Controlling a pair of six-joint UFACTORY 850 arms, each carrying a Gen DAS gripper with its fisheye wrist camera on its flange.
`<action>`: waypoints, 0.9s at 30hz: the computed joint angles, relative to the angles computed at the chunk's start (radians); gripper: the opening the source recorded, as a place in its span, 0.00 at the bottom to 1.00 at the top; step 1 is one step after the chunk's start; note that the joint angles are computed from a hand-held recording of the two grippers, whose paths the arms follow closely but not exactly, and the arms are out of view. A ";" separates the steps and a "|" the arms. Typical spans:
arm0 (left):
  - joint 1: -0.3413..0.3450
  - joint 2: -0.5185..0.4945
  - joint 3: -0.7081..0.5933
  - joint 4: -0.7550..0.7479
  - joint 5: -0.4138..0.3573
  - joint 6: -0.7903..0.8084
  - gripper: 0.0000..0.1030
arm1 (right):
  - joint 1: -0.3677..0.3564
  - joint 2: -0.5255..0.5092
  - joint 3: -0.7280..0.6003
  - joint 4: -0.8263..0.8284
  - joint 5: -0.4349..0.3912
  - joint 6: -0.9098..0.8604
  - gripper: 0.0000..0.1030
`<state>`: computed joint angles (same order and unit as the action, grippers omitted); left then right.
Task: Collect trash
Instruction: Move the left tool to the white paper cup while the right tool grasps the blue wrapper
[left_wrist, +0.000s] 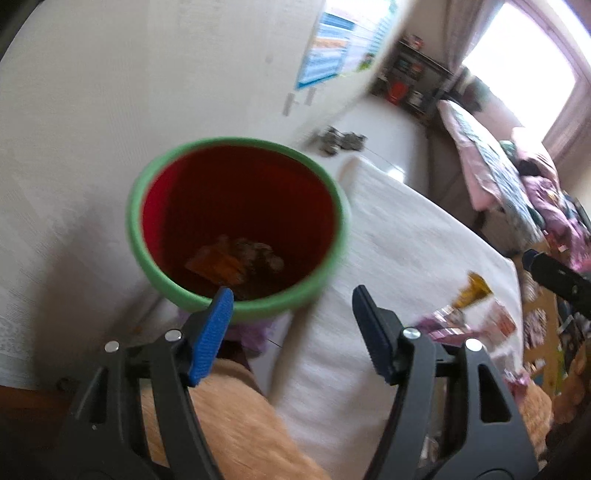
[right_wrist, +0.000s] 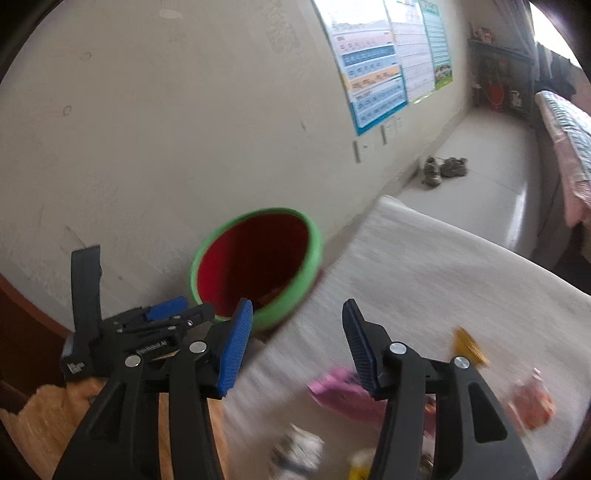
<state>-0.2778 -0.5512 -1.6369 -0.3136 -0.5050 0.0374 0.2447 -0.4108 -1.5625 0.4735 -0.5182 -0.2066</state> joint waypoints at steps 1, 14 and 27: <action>-0.008 0.007 0.010 -0.037 -0.012 0.035 0.62 | -0.004 0.023 0.031 -0.022 0.004 0.018 0.49; -0.121 0.030 0.119 -0.179 -0.226 0.204 0.63 | -0.065 0.212 0.357 -0.156 -0.014 0.266 0.51; -0.135 -0.045 0.075 -0.146 -0.286 0.153 0.62 | -0.049 0.226 0.354 0.063 -0.241 -0.240 0.56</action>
